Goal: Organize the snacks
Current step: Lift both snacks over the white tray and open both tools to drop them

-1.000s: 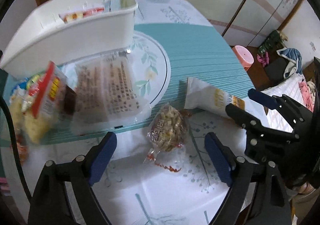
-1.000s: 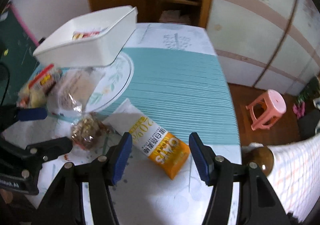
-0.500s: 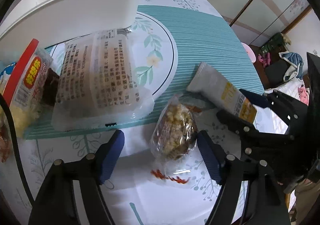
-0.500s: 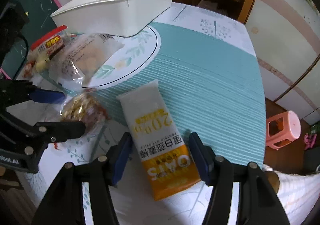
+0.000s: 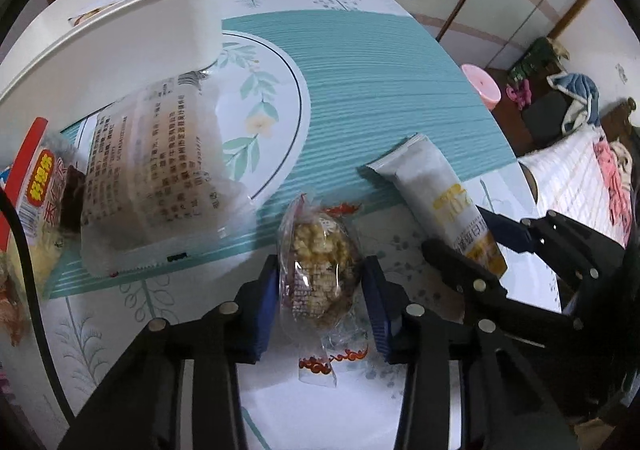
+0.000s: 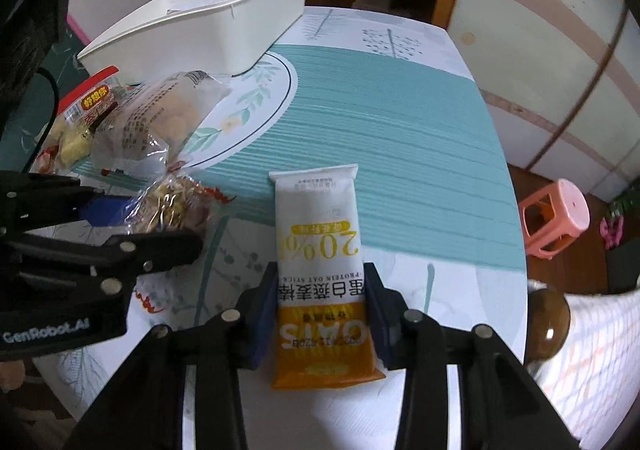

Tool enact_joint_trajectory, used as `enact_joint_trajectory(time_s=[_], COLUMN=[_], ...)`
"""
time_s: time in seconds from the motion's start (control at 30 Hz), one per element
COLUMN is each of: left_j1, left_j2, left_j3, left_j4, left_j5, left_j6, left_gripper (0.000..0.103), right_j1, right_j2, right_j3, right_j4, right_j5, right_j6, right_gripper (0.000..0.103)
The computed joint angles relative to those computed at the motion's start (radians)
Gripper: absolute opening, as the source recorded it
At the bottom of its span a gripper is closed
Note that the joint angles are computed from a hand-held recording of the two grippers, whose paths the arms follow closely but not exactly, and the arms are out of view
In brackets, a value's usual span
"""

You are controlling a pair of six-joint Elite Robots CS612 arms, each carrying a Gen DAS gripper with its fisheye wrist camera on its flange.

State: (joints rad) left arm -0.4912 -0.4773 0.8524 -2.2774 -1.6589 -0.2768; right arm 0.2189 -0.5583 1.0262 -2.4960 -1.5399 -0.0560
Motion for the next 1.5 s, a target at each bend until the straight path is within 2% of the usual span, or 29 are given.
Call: enact_joint_trajectory(time_s=[0.13, 0.37, 0.63, 0.83, 1.13, 1.5], left_j1=[-0.005, -0.019, -0.018, -0.006, 0.024, 0.071], left_j2=[-0.015, -0.083, -0.136, -0.183, -0.199, -0.186], left_j3=[0.015, 0.087, 0.116, 0.158, 0.148, 0.100], left_j4=[0.021, -0.010, -0.070, -0.129, -0.146, -0.133], left_j5=[0.024, 0.084, 0.117, 0.125, 0.164, 0.229], left_j6=[0.034, 0.071, 0.053, 0.028, -0.021, -0.077], left_gripper=[0.038, 0.038, 0.038, 0.038, 0.038, 0.039], right_j1=[-0.003, -0.010, -0.008, -0.008, 0.003, 0.019], right_j2=[-0.025, -0.080, -0.119, -0.129, -0.115, -0.045], right_j3=[0.041, 0.125, 0.157, 0.136, 0.060, -0.102], right_j4=[-0.006, -0.056, -0.114, -0.149, -0.183, -0.112], right_j5=[0.018, 0.045, 0.067, 0.091, 0.127, 0.175], right_j6=[0.046, 0.116, 0.145, 0.173, 0.176, 0.172], right_gripper=[0.039, 0.039, 0.039, 0.039, 0.039, 0.040])
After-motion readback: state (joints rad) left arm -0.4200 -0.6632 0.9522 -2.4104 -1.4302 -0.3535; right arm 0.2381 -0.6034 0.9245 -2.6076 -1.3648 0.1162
